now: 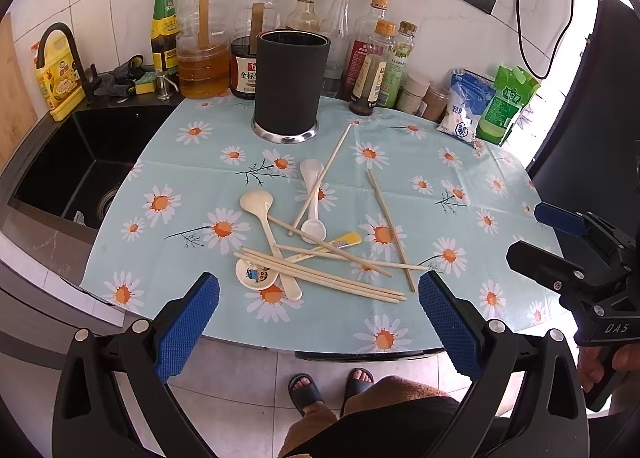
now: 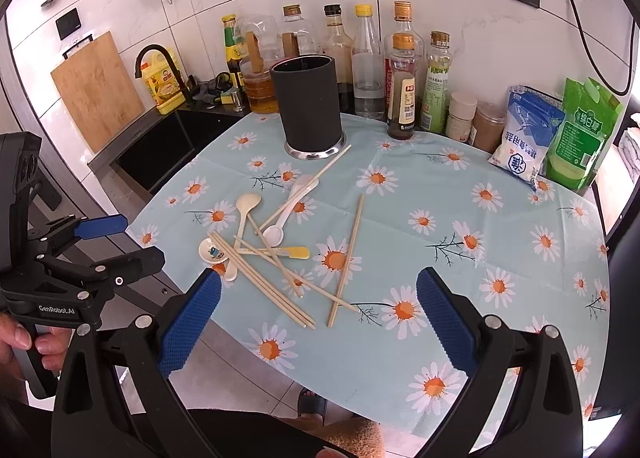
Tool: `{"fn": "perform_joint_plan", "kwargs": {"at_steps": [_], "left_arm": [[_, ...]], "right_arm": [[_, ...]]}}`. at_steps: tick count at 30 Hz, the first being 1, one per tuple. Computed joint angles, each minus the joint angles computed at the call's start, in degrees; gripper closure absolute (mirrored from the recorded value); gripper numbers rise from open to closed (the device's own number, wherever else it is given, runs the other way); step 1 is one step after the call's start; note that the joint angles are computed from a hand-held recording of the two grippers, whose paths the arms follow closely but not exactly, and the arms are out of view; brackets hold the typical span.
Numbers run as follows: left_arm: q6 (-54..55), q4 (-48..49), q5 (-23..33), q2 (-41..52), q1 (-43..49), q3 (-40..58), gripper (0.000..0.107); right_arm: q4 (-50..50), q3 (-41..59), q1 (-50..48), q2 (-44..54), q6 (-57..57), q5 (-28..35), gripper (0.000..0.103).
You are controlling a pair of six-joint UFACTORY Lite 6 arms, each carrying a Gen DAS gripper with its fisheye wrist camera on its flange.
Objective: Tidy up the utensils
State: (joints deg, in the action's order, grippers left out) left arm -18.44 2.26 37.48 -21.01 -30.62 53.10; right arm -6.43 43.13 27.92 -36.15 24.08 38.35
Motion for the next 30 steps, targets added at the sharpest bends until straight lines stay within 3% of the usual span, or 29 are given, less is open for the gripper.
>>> {"fn": "perform_joint_plan", "kwargs": {"at_steps": [30], "left_arm": [[6.28, -4.56, 0.07, -0.28, 3.15, -0.78, 0.010]], "right_arm": [[-5.35, 0.47, 3.64, 1.33, 7.02, 0.53, 0.006]]}}
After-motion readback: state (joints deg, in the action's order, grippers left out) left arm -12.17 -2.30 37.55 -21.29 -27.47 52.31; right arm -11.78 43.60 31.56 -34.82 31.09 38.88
